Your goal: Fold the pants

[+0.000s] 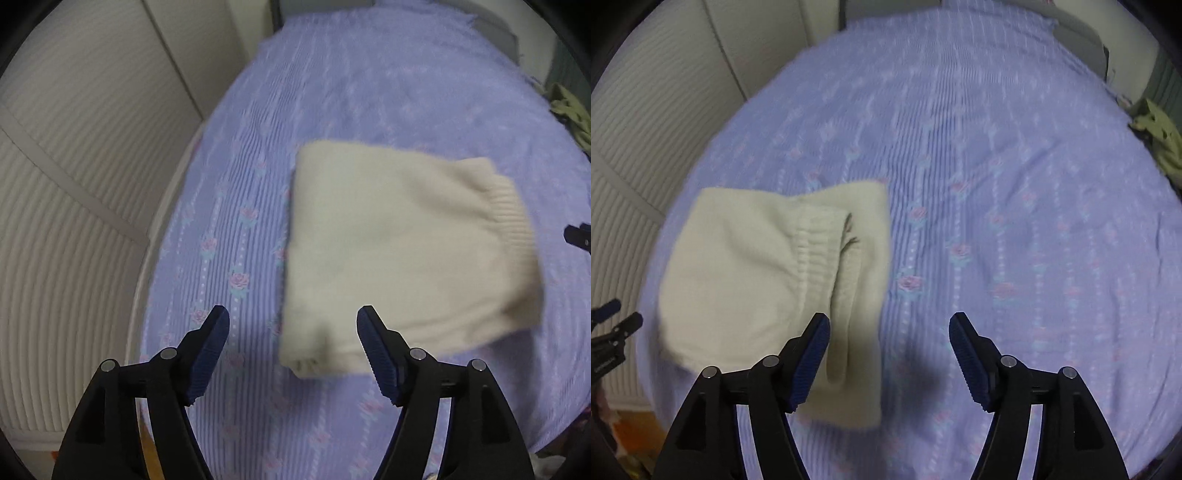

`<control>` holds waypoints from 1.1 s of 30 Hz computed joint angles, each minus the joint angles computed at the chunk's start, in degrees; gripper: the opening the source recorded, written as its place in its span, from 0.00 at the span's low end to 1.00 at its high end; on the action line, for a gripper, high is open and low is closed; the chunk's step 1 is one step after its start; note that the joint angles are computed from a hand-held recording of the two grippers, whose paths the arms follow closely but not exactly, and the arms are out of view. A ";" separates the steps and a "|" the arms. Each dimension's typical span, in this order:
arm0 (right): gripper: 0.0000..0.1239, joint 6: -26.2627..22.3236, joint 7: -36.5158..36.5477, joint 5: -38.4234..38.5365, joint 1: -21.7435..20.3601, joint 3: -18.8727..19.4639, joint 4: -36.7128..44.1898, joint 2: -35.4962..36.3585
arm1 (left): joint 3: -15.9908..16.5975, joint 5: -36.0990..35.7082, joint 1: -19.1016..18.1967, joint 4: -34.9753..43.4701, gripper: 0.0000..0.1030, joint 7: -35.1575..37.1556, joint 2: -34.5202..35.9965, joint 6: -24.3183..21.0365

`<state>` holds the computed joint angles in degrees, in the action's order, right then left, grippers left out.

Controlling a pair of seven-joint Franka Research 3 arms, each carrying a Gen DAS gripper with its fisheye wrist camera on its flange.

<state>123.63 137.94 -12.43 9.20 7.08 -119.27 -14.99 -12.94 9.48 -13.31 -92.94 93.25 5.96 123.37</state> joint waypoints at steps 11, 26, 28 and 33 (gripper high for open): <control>0.72 -7.96 2.21 -2.90 -2.56 7.30 -1.14 -22.67 | -0.22 -8.93 -4.18 -11.58 0.96 -0.36 -23.15 5.71; 0.75 -26.21 -1.99 2.30 -6.32 13.52 0.31 -47.12 | -3.14 -12.48 -13.32 -16.62 1.00 -9.09 -42.39 1.57; 0.75 -29.03 -2.82 3.41 -7.02 13.94 0.74 -50.60 | -4.15 -12.45 -14.54 -16.65 1.00 -11.05 -44.15 0.26; 0.75 -35.36 -5.76 5.66 -9.44 14.44 2.94 -56.88 | -6.16 -11.52 -16.70 -17.69 1.00 -15.14 -48.14 -2.14</control>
<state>88.27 132.19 -6.77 -0.24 21.52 -116.34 -71.88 -19.10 -2.05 -30.01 -110.63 78.10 -42.19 121.23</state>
